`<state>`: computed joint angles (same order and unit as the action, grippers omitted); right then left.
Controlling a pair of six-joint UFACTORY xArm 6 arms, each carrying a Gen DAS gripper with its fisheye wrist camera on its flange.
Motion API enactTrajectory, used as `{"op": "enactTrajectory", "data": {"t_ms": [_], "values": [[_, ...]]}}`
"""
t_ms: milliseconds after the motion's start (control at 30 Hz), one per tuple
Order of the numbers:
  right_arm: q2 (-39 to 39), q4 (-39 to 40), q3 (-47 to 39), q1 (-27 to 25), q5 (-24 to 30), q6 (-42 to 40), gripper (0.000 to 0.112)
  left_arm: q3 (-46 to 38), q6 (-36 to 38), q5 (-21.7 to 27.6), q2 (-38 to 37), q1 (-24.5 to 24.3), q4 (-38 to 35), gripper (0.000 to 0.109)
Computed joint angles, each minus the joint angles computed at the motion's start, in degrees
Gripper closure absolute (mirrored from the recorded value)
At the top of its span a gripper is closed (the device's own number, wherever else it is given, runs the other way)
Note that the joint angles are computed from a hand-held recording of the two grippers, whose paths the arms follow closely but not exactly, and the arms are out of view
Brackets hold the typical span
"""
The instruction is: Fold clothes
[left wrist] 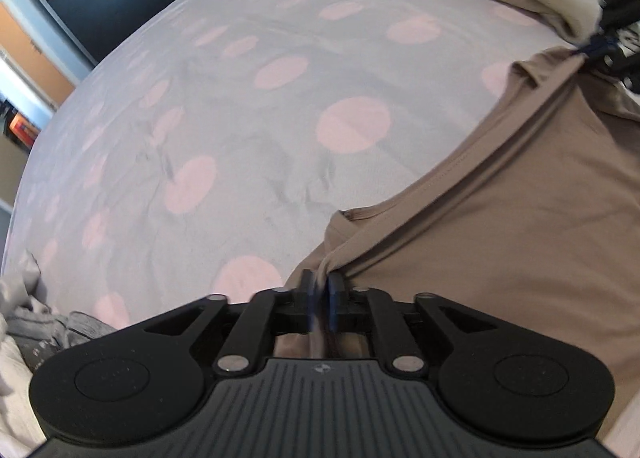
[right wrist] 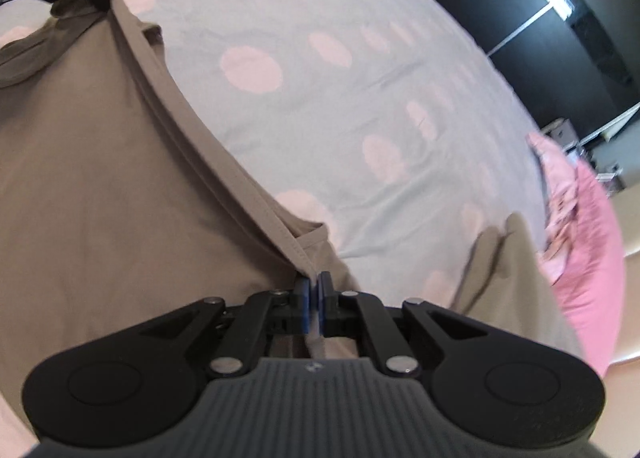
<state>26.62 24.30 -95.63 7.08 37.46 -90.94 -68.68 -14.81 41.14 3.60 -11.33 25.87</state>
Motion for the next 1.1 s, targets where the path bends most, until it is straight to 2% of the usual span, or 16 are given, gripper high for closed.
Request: {"op": "enactTrajectory", "data": {"t_ms": [100, 367, 467, 633, 700, 733, 833, 933, 1100], "values": [[2.29, -1.06, -2.28, 0.01, 0.62, 4.46, 0.101, 0.54, -2.91, -1.26, -0.14, 0.7, 0.17, 0.094], [7.32, -0.91, -11.04, -1.14, 3.88, 21.7, 0.085, -1.7, -14.39, 1.35, 0.31, 2.3, 5.86, 0.093], [7.87, -1.3, -12.1, -1.4, 3.01, 25.45, 0.085, -1.3, -15.77, 1.29, -0.72, 2.79, 6.45, 0.093], [5.89, 3.26, -11.06, -2.78, 6.02, 23.99, 0.085, 2.13, -12.27, -3.12, -4.22, 3.11, 0.78, 0.093], [5.2, 5.12, -10.97, -3.45, 8.27, 23.49, 0.09, 3.57, -8.33, -5.49, -5.38, 3.0, -5.37, 0.093], [5.26, 5.82, -11.72, -3.84, 10.91, 23.88, 0.098, 4.24, -6.25, -6.39, -5.83, 2.76, -8.52, 0.093], [4.82, 7.11, -11.59, -4.27, 15.83, 24.3, 0.101, 5.51, -2.48, -7.28, -5.77, 0.95, -12.73, 0.093], [3.67, 8.12, -9.08, -4.06, 18.1, 23.53, 0.101, 5.64, -2.23, -6.99, -3.68, -0.75, -12.59, 0.093], [2.69, 7.5, -4.09, -2.4, 16.7, 22.68, 0.101, 5.34, -7.63, -9.01, 0.58, -0.96, -7.84, 0.093]]}}
